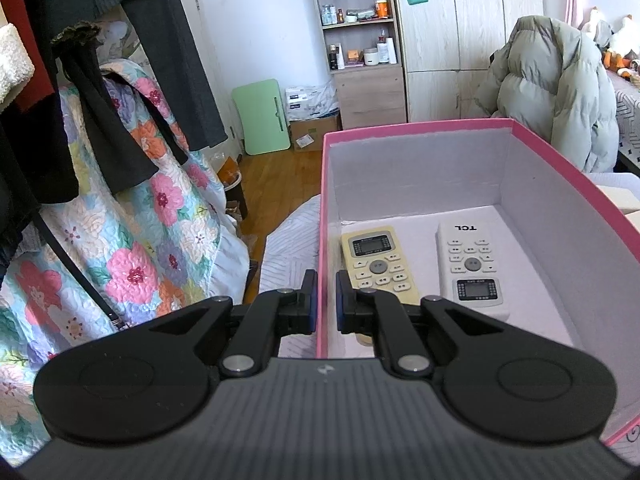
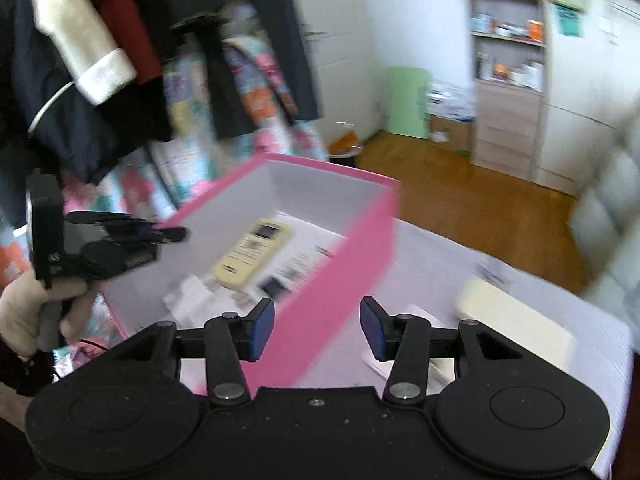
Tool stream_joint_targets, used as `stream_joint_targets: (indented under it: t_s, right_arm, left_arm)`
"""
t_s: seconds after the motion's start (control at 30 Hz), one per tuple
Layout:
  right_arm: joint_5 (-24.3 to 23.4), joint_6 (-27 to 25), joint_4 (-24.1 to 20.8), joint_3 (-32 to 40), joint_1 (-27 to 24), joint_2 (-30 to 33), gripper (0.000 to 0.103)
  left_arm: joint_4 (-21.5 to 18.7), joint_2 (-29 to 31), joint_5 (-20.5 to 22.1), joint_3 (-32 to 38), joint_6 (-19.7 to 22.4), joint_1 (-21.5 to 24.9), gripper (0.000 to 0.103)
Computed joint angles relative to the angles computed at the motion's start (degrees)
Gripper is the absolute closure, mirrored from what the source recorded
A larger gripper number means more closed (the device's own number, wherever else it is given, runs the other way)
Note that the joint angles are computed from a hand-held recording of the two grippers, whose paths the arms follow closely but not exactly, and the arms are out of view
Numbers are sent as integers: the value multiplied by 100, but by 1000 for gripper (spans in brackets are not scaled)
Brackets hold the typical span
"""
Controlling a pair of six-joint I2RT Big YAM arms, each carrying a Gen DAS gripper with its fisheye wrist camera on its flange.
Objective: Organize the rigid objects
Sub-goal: 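Move the right gripper back over the table to the cream remote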
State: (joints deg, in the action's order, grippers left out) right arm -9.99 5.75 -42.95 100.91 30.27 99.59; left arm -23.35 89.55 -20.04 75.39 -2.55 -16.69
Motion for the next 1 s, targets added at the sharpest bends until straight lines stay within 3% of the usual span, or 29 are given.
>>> stream_joint_targets:
  t_s: [0.13,0.23,0.33,0.47,0.6,0.83,1.0]
  right_arm:
    - [387,465,22,-785,-196,-497,50]
    - [635,688,-119,-1151,-316,-686,50]
    - [948,484,-318,-1262,-381,-724,49]
    - [1307,-173,-373,-1219,-462,-617,44]
    - [1199,-1046,-462,-860,-557,-212,42]
    - [996,-3457,-1257,350,-344,511,40]
    - [800,-4363,-1860,1486,-475,1396,39]
  left_arm:
    - [-255,51,-89,126,56,-36,95]
    - [-957,228,-189,525,-195,-73,95]
    - [-1338,348,-355,771,-469,-127,93]
    - [-1552,403,-646,908,-600,-217,92]
    - [-1531,350,-766,890,-736,-253,92]
    - [-1607,331,-819,948,-845,-280,93]
    - [-1569,332,-1005,922,-962,-330,93]
